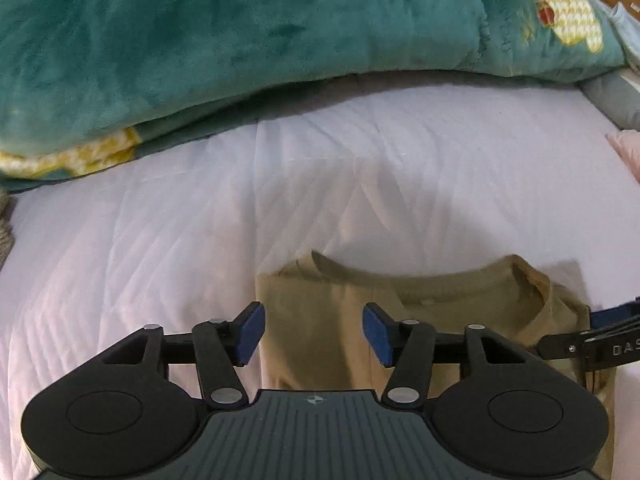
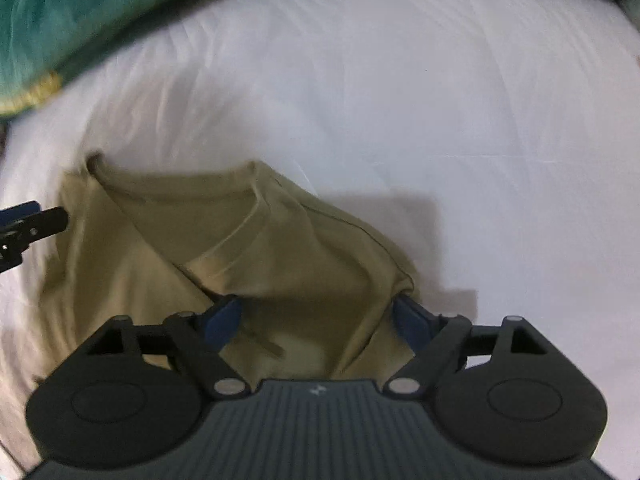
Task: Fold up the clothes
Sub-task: 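Grasp the shirt collar edge with the right gripper while the left gripper grasps beside it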
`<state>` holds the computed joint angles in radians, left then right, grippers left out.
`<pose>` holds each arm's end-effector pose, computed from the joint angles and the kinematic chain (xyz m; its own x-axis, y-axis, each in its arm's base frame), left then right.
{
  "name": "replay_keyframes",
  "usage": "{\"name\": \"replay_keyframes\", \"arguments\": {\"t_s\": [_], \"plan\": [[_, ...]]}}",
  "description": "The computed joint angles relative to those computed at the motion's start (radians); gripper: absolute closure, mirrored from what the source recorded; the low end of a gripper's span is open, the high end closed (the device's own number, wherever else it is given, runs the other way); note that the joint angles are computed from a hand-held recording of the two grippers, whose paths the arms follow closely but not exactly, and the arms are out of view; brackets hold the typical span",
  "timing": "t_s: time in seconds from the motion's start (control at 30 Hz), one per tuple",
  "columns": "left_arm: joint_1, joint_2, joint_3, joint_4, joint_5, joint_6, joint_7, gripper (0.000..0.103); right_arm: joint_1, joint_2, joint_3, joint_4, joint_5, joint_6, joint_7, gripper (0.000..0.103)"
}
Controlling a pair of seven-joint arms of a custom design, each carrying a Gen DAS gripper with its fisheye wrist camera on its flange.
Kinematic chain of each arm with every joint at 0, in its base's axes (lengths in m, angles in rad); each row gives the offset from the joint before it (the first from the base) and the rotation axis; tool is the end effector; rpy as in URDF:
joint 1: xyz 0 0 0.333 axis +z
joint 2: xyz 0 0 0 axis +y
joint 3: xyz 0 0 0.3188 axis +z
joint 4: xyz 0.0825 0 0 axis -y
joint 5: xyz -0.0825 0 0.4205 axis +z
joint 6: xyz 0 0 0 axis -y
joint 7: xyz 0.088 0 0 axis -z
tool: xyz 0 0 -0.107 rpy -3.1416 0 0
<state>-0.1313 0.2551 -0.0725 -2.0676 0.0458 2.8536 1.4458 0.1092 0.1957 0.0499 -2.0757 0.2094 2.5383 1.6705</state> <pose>0.6401 -0.1330 0.3464 -0.1245 -0.9911 0.0481 -0.8592 0.0834 -0.5048 0.6230 0.0968 0.3416 -0.0750 -0.9785 -0.1923 -0.9657 0.1193 -0.2305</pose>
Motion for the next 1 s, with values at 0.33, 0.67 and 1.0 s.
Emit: {"name": "replay_keyframes", "arguments": {"t_s": [0.33, 0.67, 1.0], "plan": [[-0.006, 0.086, -0.018, 0.078, -0.023, -0.026, 0.009, 0.092, 0.022, -0.025, -0.009, -0.049, -0.105, 0.090, 0.044, 0.096], [-0.019, 0.116, 0.000, 0.136, -0.066, 0.035, 0.044, 0.094, 0.002, -0.013, 0.010, -0.026, -0.027, 0.217, -0.108, 0.097], [-0.049, 0.322, 0.077, 0.512, -0.023, 0.009, 0.020, 0.082, 0.015, 0.189, -0.048, 0.281, -0.261, 0.297, 0.025, 0.095]]}}
